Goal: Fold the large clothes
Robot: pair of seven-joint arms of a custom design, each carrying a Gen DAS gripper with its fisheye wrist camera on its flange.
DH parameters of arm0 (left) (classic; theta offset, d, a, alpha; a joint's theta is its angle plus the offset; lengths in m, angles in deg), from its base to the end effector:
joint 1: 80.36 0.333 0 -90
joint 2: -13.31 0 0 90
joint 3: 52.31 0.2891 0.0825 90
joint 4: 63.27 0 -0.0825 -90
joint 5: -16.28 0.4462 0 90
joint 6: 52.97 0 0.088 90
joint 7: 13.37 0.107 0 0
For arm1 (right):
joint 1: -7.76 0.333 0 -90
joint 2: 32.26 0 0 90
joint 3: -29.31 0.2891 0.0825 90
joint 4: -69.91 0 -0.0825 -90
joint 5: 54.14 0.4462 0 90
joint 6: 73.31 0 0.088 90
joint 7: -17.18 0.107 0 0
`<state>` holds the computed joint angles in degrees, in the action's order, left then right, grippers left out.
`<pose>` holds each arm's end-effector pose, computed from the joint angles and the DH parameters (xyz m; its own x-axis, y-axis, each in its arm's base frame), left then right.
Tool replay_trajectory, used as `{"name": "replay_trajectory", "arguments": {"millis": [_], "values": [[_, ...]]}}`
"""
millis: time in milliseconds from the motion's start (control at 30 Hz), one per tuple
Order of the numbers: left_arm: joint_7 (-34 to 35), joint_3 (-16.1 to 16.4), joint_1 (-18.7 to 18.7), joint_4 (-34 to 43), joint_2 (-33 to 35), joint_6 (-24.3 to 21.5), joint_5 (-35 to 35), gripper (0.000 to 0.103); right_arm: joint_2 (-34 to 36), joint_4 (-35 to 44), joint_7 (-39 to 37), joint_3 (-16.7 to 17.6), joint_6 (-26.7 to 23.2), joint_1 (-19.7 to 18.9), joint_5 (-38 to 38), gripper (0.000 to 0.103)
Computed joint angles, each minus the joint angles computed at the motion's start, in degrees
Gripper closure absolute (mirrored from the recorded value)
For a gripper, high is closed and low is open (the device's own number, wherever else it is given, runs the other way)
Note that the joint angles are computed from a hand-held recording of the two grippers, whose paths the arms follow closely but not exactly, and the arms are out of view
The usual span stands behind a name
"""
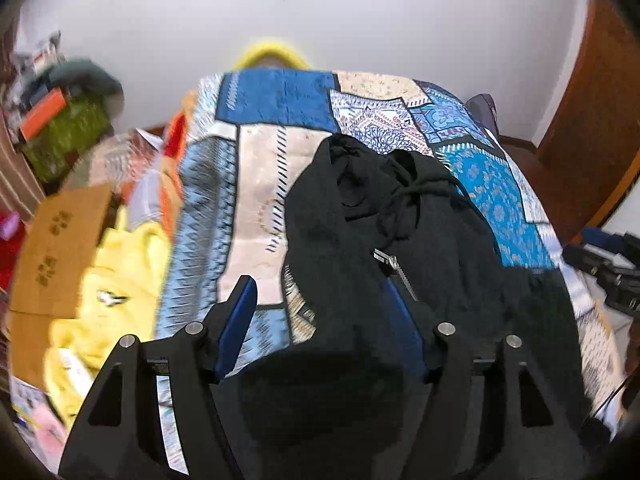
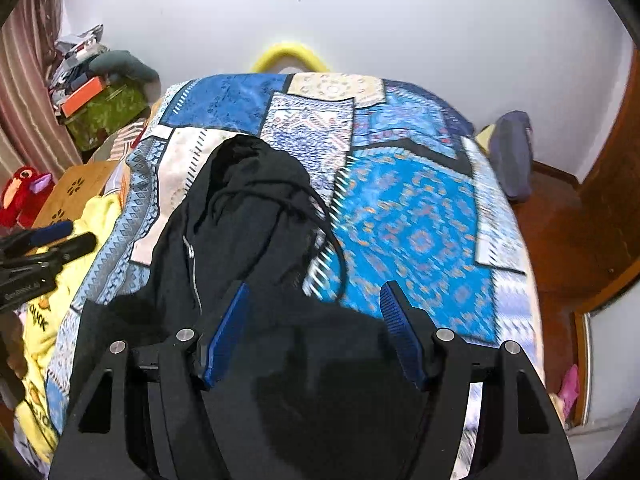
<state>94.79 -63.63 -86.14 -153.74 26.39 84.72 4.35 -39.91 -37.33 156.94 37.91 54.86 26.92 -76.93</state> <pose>0.7019 -0.2042 0.5356 -0.4840 -0.8728 0.0634 -0.7228 0.3579 -0.5911 0.5575 0.2852 0.5872 -0.1891 -0.9798 -0.0657 -0.7919 0.1917 -0.5798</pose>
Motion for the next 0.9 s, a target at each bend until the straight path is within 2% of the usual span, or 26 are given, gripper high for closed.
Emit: {"name": "replay_trajectory", "arguments": {"millis": [167,267,333,467,533,567,633,667,700,800,900], "values": [[-4.3,-0.3,-0.8,11.3,10.8,-4.8,-0.1,0.038,7.8,5.7,-1.1,-1.5,0.9,-0.2,0.1,0.039],[-10.5,1.5,-3.1,16.1,16.0,-5.3,5.4,0.038,12.5,9.6,-1.7,-2.7,-1.6,0.2,-1.2,0.039],[-12.0,0.8,-2.8,19.9,19.6,-6.8,5.3,0.038,14.9,11.7,-2.7,-3.7,-2.4,0.2,0.7,0.039],[-15.6,1.2,-3.5,26.7,26.0,-10.0,7.2,0.042,16.9,11.5,-4.4,-4.8,0.6,-1.3,10.5,0.040],[-15.1,0.1,-2.6,26.8,26.9,-9.9,6.1,0.048,17.2,11.0,-5.6,-4.9,2.2,-1.9,15.0,0.046],[-14.3,-0.5,-1.9,24.8,25.9,-8.1,5.2,0.050,16.7,9.9,-5.4,-5.0,4.3,-1.9,15.9,0.049],[-12.6,-1.0,-1.3,21.4,23.9,-5.6,4.6,0.065,16.4,9.0,-5.0,-5.1,6.1,-1.7,16.4,0.065],[-12.9,-0.6,-1.7,20.3,23.1,-5.0,5.4,0.071,16.0,8.3,-4.9,-5.0,7.4,-1.6,16.8,0.078],[-12.9,-0.2,-2.0,19.5,22.5,-4.9,6.3,0.081,15.6,7.9,-4.8,-4.9,7.9,-1.5,17.2,0.092],[-12.4,0.0,-2.1,18.7,21.0,-5.7,7.2,0.093,14.3,7.2,-3.7,-4.9,8.5,-0.8,15.6,0.096],[-10.2,-0.5,-1.3,14.7,16.7,-3.5,6.8,0.096,10.9,5.0,-2.5,-4.6,10.3,-0.5,14.6,0.096]]}}
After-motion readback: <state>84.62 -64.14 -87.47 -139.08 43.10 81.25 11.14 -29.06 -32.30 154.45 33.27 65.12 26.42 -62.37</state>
